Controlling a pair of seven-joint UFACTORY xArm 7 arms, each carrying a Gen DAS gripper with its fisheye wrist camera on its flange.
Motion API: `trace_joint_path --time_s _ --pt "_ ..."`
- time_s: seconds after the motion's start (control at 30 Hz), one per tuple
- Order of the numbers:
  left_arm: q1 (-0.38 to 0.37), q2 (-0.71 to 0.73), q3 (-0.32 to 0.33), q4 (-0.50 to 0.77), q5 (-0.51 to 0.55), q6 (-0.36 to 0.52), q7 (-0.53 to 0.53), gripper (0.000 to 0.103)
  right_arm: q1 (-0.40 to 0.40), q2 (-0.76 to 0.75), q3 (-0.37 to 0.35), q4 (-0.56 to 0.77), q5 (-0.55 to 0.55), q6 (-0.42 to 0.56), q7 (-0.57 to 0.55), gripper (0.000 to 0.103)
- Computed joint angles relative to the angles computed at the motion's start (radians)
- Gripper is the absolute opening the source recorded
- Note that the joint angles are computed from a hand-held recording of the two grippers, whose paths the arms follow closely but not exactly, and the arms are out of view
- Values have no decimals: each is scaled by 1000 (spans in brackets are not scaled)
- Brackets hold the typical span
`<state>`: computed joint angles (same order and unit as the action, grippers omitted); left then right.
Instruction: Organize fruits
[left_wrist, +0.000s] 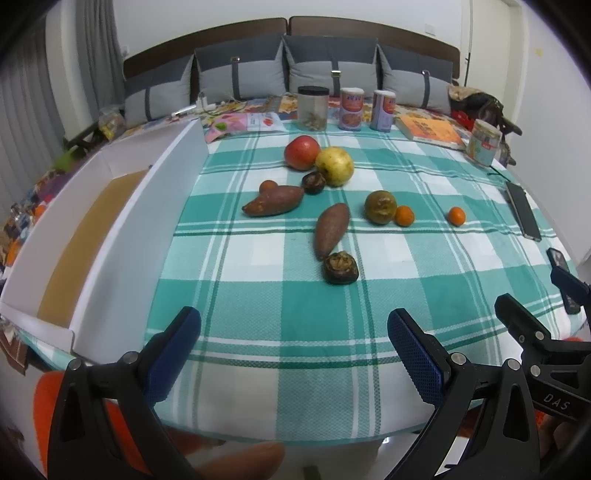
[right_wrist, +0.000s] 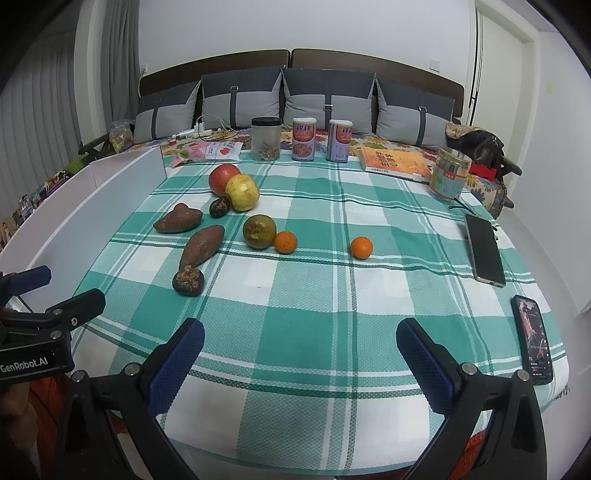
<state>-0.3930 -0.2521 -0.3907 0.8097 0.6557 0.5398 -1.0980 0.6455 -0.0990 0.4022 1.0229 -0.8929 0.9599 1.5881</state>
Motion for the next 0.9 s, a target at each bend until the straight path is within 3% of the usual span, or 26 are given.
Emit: trace_joint_path --time_s 0.47,0.7,0.9 --pt "17 -25 2 -24 6 -22 -13 102 15 8 10 18 -42 48 18 103" --pt "45 -67 -12 -58 16 -43 -35 102 37 -1 29 37 -124 120 64 103" --pt "54 -98 -18 -94 -8 -66 -22 102 49 21 25 60 -91 146 33 103"
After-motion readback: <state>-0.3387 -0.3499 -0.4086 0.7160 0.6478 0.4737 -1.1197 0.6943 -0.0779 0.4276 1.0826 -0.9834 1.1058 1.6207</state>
